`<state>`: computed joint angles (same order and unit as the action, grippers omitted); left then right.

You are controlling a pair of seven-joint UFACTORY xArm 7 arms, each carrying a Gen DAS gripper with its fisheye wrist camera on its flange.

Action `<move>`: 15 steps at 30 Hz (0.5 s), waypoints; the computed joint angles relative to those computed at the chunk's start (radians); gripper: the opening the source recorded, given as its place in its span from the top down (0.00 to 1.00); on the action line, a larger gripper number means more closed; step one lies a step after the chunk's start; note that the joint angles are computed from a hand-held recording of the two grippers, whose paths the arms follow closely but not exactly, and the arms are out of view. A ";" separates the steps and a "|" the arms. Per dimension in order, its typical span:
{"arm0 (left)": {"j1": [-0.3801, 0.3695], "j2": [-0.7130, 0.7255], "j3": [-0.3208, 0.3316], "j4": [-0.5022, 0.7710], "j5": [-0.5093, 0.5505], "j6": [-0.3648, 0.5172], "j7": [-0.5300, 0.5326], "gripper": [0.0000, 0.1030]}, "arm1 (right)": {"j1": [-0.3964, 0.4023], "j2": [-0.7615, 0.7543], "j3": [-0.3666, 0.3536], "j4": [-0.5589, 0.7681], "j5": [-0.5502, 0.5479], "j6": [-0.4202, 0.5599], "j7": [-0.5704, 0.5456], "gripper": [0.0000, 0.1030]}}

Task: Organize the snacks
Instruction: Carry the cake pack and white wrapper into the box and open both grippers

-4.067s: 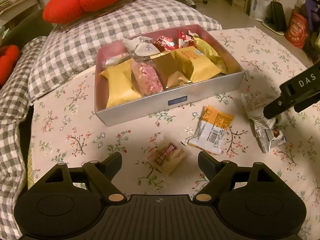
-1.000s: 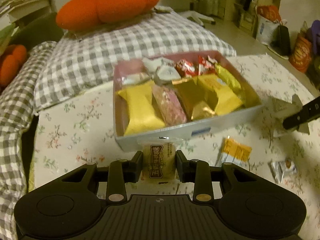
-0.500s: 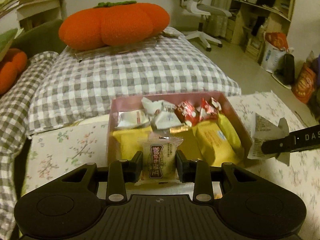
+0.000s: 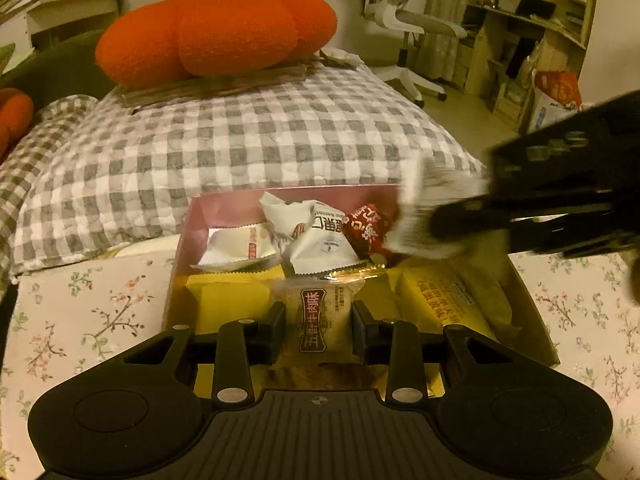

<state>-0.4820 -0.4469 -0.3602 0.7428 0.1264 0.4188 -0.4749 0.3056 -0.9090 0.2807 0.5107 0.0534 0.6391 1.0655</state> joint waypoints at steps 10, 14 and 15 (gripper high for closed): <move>-0.064 0.024 0.029 0.008 -0.004 -0.015 0.103 0.57 | -0.064 0.008 0.044 -0.024 -0.062 -0.059 0.067 0.54; -0.059 0.008 0.022 0.020 -0.007 -0.017 0.147 0.41 | -0.070 -0.038 0.024 -0.019 -0.073 -0.011 0.071 0.51; -0.060 -0.001 0.028 0.024 -0.014 -0.010 0.158 0.41 | -0.071 -0.050 0.021 -0.011 -0.081 0.017 0.062 0.51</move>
<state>-0.5419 -0.4474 -0.3321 0.7665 0.1124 0.4086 -0.3172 0.2348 -0.9595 0.3021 0.4998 -0.0271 0.6558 1.1276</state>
